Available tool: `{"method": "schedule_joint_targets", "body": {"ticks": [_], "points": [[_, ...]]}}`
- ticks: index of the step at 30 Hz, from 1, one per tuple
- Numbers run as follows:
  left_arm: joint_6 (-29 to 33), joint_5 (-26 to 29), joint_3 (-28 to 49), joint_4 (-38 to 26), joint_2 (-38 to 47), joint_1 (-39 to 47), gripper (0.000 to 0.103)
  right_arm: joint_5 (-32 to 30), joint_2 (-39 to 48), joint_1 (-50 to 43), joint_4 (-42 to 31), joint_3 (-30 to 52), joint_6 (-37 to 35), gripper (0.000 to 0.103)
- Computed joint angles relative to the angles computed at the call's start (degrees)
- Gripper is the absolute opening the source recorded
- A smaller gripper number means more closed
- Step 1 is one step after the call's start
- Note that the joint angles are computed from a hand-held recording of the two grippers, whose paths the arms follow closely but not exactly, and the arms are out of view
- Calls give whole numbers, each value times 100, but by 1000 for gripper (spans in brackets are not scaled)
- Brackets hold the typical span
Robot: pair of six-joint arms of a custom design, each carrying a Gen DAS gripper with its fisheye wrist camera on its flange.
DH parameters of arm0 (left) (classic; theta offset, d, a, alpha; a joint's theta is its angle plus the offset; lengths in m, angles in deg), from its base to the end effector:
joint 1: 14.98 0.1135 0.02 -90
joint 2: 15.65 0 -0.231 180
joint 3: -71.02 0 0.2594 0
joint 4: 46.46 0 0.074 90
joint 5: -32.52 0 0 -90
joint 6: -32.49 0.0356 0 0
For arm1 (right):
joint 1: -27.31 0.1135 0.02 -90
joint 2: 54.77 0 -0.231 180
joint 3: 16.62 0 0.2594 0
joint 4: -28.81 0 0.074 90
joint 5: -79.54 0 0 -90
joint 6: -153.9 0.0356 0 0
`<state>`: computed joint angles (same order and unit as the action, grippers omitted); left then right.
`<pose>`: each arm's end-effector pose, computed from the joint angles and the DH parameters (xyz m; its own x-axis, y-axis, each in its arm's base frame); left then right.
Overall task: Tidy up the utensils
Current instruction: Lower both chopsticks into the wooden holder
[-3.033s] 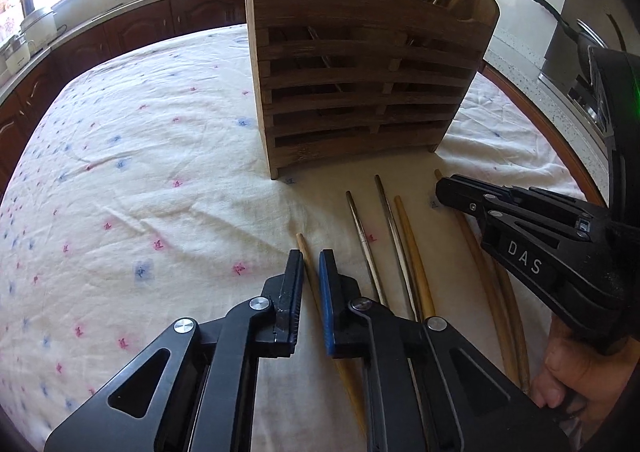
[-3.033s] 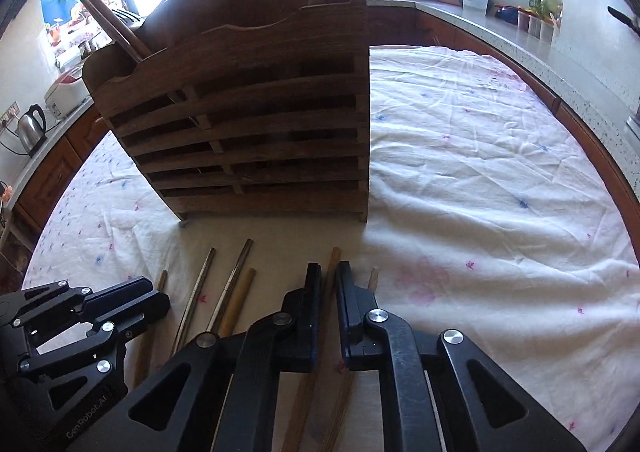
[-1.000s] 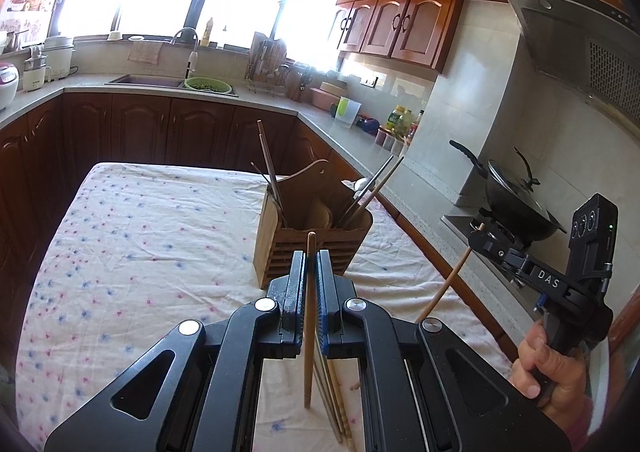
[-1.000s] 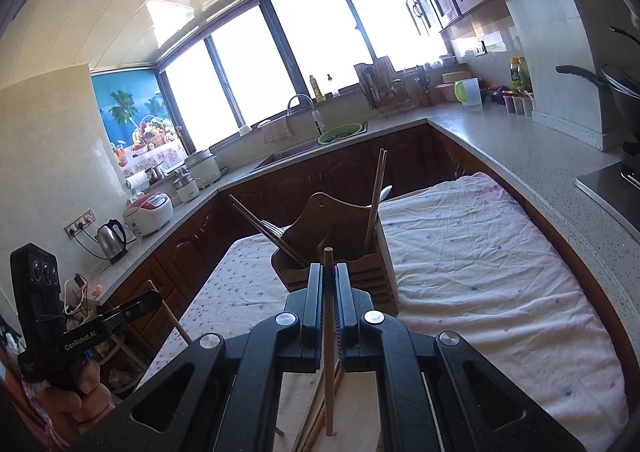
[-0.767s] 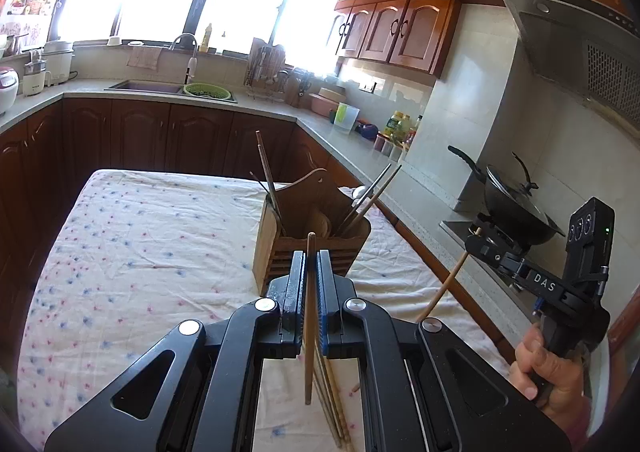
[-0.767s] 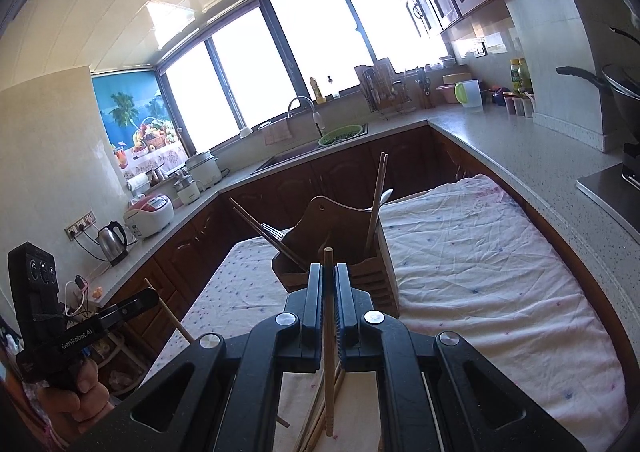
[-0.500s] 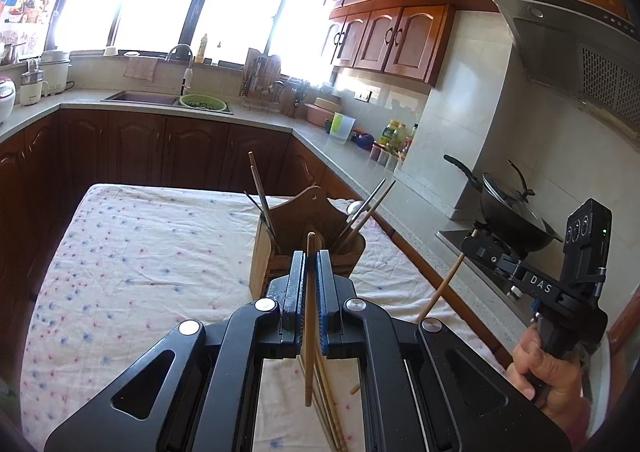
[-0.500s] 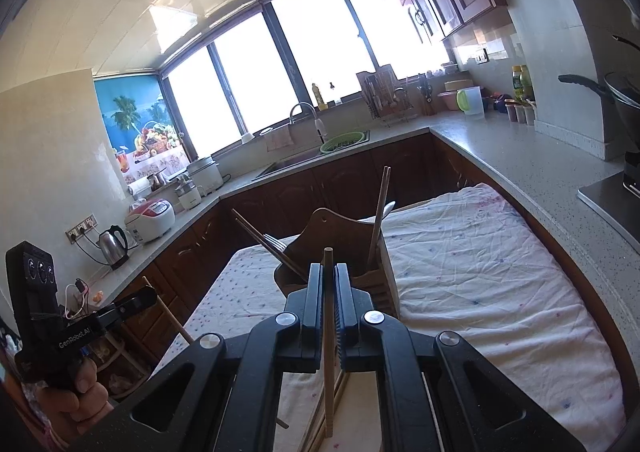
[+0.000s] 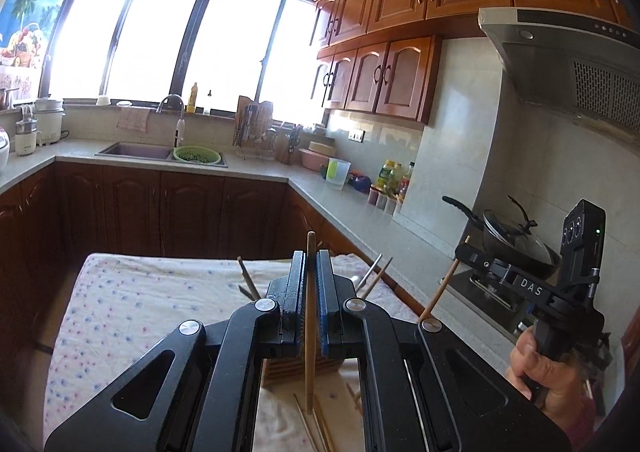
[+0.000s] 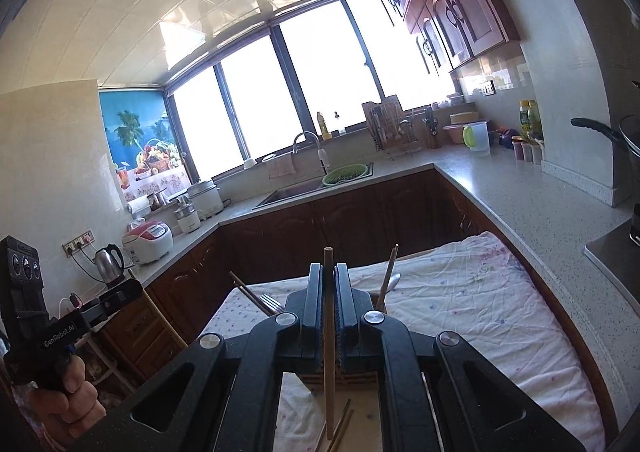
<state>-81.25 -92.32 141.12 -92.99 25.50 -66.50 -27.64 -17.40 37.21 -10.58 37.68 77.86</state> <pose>0.1226 -0.1216 0.3599 -0.2943 -0.1608 -0.9421 0.2023 0.9529 -0.2258 0.1798 0.0421 0.2880 -0.4697 0.1520 -0.8696 -0.3296 0.8837 0.3325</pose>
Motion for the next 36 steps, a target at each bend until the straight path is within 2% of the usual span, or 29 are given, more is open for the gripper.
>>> {"method": "schedule_joint_targets", "body": {"ticks": [6, 12, 16, 22, 28, 36], "points": [[539, 458, 478, 595, 596, 720, 4, 228, 941, -17, 755, 644, 46, 5], [636, 895, 438, 1299, 1050, 1380, 4, 603, 1787, 120, 1376, 1059, 33, 5], [422, 1041, 78, 1691, 1184, 1657, 4, 931, 2062, 273, 1805, 856, 12, 5], [293, 808, -632, 2329, 1210, 1683, 4, 1228, 2159, 398, 2505, 149, 63, 5], [173, 827, -1053, 2396, 1207, 1672, 4, 1272, 2338, 442, 2791, -246, 133, 5], [-8, 1012, -1333, 2358, 1283, 1749, 5, 1173, 2451, 311, 2786, -448, 198, 5]]}}
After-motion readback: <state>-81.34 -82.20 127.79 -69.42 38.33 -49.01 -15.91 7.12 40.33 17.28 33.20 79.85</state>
